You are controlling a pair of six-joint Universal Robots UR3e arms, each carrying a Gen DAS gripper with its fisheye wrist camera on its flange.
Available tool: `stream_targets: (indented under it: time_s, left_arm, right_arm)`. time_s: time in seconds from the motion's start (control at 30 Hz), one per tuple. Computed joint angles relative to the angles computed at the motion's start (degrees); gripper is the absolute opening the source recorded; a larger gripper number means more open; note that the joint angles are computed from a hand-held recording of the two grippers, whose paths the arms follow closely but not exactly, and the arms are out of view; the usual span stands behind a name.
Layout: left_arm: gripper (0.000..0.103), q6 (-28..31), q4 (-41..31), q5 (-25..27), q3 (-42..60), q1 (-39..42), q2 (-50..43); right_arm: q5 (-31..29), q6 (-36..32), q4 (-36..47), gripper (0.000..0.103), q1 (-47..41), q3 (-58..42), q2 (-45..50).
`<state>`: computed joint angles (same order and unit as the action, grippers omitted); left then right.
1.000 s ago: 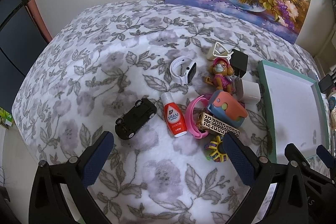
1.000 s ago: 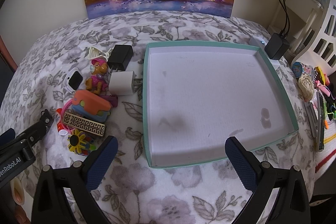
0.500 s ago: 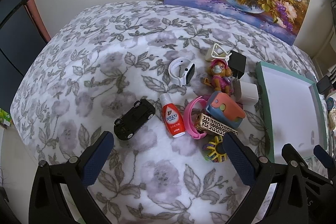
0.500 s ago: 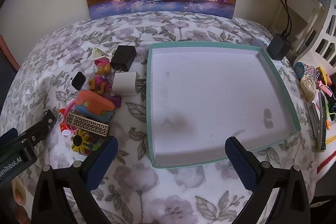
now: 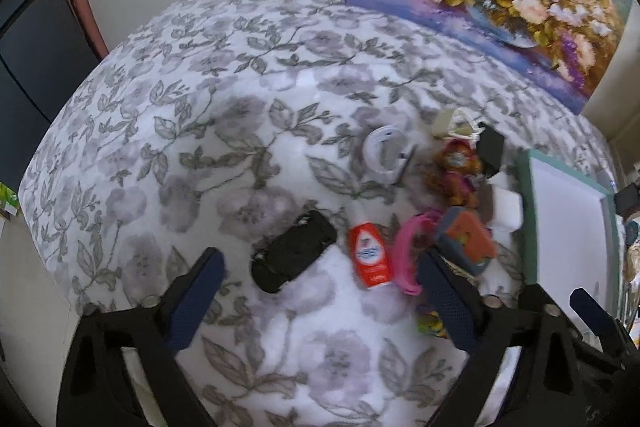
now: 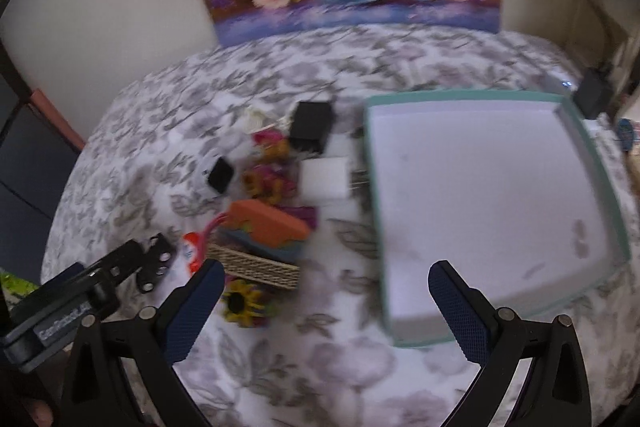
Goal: Organize rigid objects
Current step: 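Grasp the black toy car with left tool while right tool grasps the yellow gear toy, then carry the car into the tray with left tool while right tool drops the gear toy there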
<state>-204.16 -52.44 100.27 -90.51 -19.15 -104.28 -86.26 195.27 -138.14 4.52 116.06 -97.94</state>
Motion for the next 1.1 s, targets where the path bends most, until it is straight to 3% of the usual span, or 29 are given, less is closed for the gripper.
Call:
stream_targets:
  time_s: [0.13, 0.27, 0.43, 0.5, 0.73, 0.8, 1.1]
  left_arm:
    - [0.091, 1.01, 0.6, -1.11, -2.01, 3.57, -0.19]
    - [0.082, 1.91, 2.77, -3.68, -5.24, 6.56, -0.36]
    - [0.081, 3.69, 4.52, -5.66, -6.1, 7.39, -2.35]
    - [0.067, 4.46, 5.15, -7.28, -6.34, 7.61, -3.17]
    - [0.039, 6.49, 5.9, -10.32, -5.57, 7.64, -6.07]
    - [0.034, 6.51, 6.04, -10.69, -5.64, 7.52, -6.5]
    - [0.03, 4.51, 4.82, -7.67, -5.69, 4.66, -5.94]
  right_arm:
    - [0.77, 0.33, -0.57, 0.098, 3.06, -3.67, 6.47]
    - [2.73, 0.96, 0.25, 0.09, 4.56, -6.03, 11.66]
    - [3.41, 0.92, 1.19, 0.082, 6.74, -8.08, 16.07]
    - [3.43, 1.03, 1.45, 0.078, 7.37, -8.75, 17.52]
    - [4.39, 0.64, 3.0, 0.054, 7.99, -10.5, 20.93]
    - [3.29, 0.34, 2.93, 0.053, 8.69, -11.14, 21.5]
    - [3.19, -0.03, 2.7, 0.043, 8.51, -11.38, 21.85]
